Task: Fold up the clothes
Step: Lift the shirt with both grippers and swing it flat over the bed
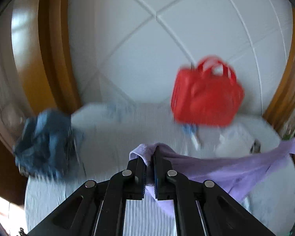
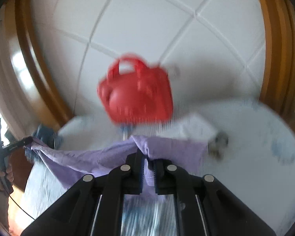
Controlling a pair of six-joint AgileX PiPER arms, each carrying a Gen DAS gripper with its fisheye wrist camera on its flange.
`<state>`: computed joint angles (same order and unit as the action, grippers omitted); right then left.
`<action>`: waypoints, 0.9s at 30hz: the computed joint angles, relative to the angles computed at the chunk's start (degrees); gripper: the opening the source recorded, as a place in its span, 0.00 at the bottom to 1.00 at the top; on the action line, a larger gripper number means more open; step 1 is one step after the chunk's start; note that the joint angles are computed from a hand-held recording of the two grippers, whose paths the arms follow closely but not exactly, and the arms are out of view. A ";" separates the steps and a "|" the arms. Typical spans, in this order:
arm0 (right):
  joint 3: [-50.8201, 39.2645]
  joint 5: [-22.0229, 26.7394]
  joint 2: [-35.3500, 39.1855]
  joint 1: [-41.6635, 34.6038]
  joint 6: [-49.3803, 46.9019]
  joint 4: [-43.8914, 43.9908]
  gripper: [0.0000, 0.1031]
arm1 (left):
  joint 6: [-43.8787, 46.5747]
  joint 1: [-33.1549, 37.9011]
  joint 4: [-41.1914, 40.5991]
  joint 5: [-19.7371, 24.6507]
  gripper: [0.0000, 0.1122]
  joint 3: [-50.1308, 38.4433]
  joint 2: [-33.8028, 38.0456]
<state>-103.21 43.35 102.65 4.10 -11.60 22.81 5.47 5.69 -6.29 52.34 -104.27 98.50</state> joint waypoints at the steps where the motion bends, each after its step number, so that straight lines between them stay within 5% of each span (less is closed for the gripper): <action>1: -4.54 0.85 1.06 -0.19 0.75 0.25 0.07 | -0.41 -0.02 0.13 2.02 0.05 -5.67 2.07; 5: -17.66 3.39 2.95 0.22 3.64 -2.77 0.07 | -0.89 -0.74 1.36 6.55 0.05 -24.00 5.65; 7: -16.39 1.36 -0.19 0.91 4.00 -5.17 0.07 | 0.36 0.02 0.18 5.30 0.05 -23.57 3.16; 12: 2.89 -7.24 -15.11 -1.25 -6.08 3.18 0.07 | 10.72 4.75 -8.84 -0.85 0.05 -3.97 -10.69; 21: 37.23 1.88 -31.91 -8.06 -15.62 12.84 0.07 | 22.54 10.88 -11.83 -3.30 0.05 38.05 -24.19; 27: 58.30 4.62 -33.02 -10.76 -16.84 14.34 0.07 | 23.10 14.26 -7.25 -4.01 0.05 56.09 -28.19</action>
